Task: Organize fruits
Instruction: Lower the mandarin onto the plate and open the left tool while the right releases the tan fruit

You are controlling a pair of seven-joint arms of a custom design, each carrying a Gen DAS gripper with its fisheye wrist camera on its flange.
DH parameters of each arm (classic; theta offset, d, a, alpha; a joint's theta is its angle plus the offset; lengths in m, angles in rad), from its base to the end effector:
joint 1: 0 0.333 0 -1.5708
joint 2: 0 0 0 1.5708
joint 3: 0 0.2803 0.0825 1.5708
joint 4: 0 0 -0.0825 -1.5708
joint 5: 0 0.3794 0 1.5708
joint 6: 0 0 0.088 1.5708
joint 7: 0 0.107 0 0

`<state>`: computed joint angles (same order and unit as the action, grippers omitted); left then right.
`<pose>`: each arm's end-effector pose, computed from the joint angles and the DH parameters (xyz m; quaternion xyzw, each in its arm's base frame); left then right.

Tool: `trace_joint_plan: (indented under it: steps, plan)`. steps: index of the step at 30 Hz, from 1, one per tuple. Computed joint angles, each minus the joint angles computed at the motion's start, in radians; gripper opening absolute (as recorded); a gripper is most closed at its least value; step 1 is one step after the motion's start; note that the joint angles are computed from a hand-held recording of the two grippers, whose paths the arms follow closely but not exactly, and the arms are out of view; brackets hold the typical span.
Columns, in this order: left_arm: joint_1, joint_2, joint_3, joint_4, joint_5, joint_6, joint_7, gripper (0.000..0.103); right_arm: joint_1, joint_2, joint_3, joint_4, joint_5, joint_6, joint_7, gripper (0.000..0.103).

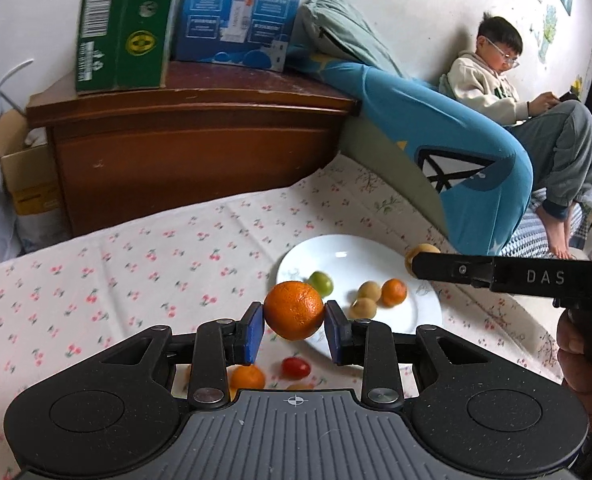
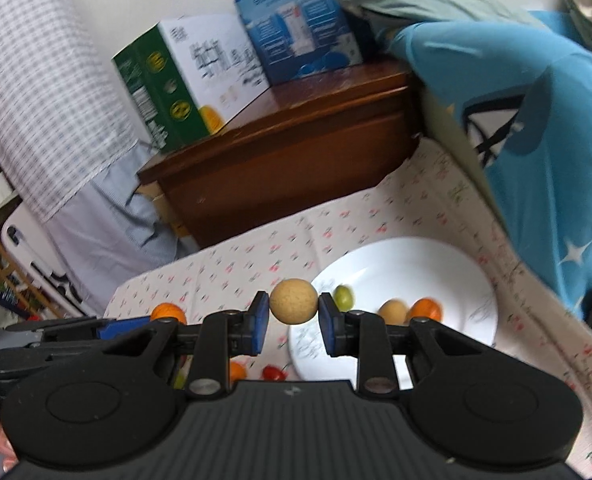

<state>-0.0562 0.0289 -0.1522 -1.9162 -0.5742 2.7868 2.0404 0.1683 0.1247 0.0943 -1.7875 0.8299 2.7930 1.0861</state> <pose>0.6017 -0.1011 0.5365 -0.5608 0.7015 -0.3972 0.1886 0.6230 0.1293 0.5371 -0.6422 0.5931 -0.1221 0.4700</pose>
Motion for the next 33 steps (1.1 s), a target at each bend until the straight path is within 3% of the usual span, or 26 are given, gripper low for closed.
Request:
trace_joint_plan:
  steps: [19, 33]
  plan:
    - [0.02, 0.231, -0.059, 0.236, 0.15, -0.097, -0.102, 0.03, -0.04, 0.194, -0.035, 0.175, -0.357, -0.038, 0.424, 0.027]
    - [0.009, 0.314, -0.07, 0.325, 0.254, -0.135, -0.184, 0.032, -0.062, 0.266, -0.02, 0.244, -0.472, -0.068, 0.548, 0.03]
